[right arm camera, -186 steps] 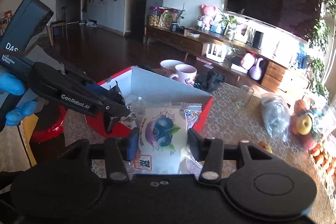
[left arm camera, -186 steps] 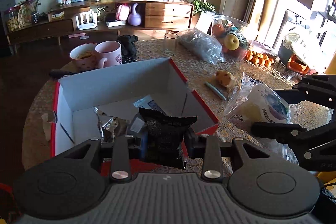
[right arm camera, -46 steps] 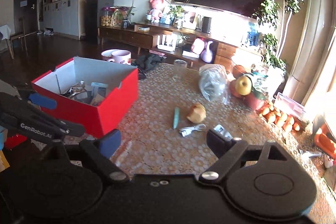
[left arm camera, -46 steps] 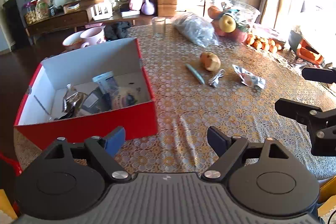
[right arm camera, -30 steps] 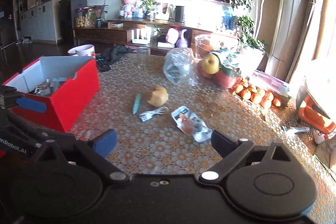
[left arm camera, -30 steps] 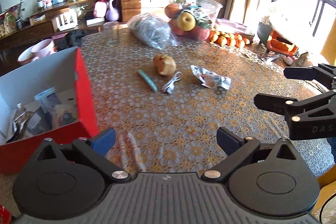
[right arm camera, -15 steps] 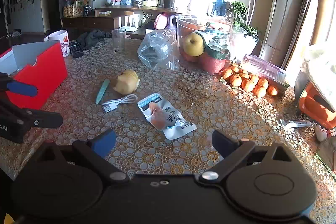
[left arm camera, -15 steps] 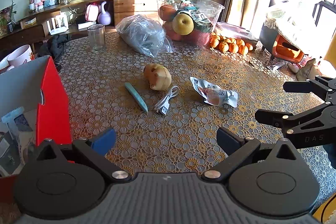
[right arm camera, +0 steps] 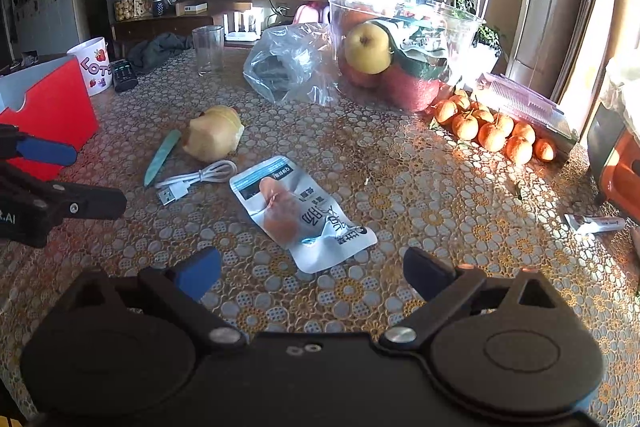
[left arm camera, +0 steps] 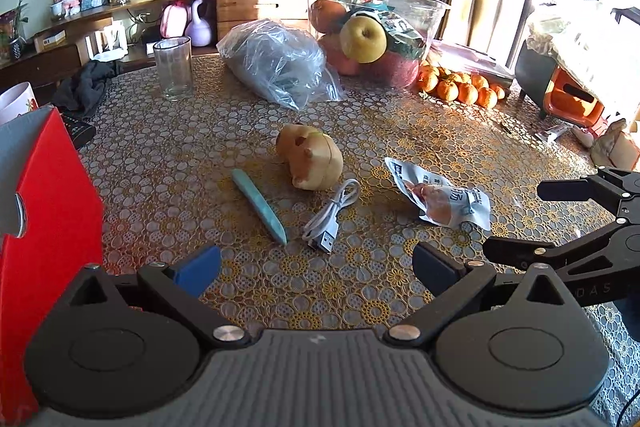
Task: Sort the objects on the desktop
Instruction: 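Grasp the white USB cable with the left gripper while the right gripper grasps the white sausage pouch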
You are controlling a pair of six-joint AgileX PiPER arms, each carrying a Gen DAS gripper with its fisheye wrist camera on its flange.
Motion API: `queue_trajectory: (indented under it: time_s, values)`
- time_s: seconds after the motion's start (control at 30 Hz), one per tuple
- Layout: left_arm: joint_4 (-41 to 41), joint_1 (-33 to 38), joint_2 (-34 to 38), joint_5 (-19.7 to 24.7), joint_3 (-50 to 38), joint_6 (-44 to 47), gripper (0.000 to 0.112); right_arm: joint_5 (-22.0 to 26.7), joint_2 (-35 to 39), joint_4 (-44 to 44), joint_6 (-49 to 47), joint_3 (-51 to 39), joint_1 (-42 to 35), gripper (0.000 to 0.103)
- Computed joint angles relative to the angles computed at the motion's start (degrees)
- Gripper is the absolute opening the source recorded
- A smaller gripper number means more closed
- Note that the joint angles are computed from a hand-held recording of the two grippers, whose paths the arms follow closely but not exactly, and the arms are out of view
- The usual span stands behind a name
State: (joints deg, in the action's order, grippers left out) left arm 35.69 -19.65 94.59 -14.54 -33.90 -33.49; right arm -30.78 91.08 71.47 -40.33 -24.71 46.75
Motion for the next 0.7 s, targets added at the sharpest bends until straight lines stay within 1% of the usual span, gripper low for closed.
queue_trajectory:
  time_s: [0.07,0.2,0.23,0.4,0.57,0.7]
  values:
    - [-3.32,-0.24,1.32,-0.82,-0.70,3.47,0.103,0.26,1.12,-2.44,1.76,-0.26,-1.25,0.098]
    - [-5.02,-1.00,3.40,-3.30,-1.46,6.68,0.102,1.12,2.74,-7.72,5.69,-0.47,-3.85,0.098]
    - [-6.50,-1.53,3.90,-3.83,-1.60,8.54,0.102,1.34,3.04,-9.09,6.59,-0.46,-4.39,0.098]
    - [-8.75,-3.13,6.02,-6.17,-2.53,12.71,0.102,1.95,4.64,-14.11,8.22,-1.00,-6.61,0.097]
    - [-8.37,-3.85,8.61,-6.50,-4.88,12.77,0.100,3.48,6.88,-19.58,9.05,-3.03,-9.45,0.097]
    - [-5.33,-3.29,10.62,-6.97,-6.62,10.54,0.099,4.20,8.56,-27.55,13.78,-3.93,-11.55,0.096]
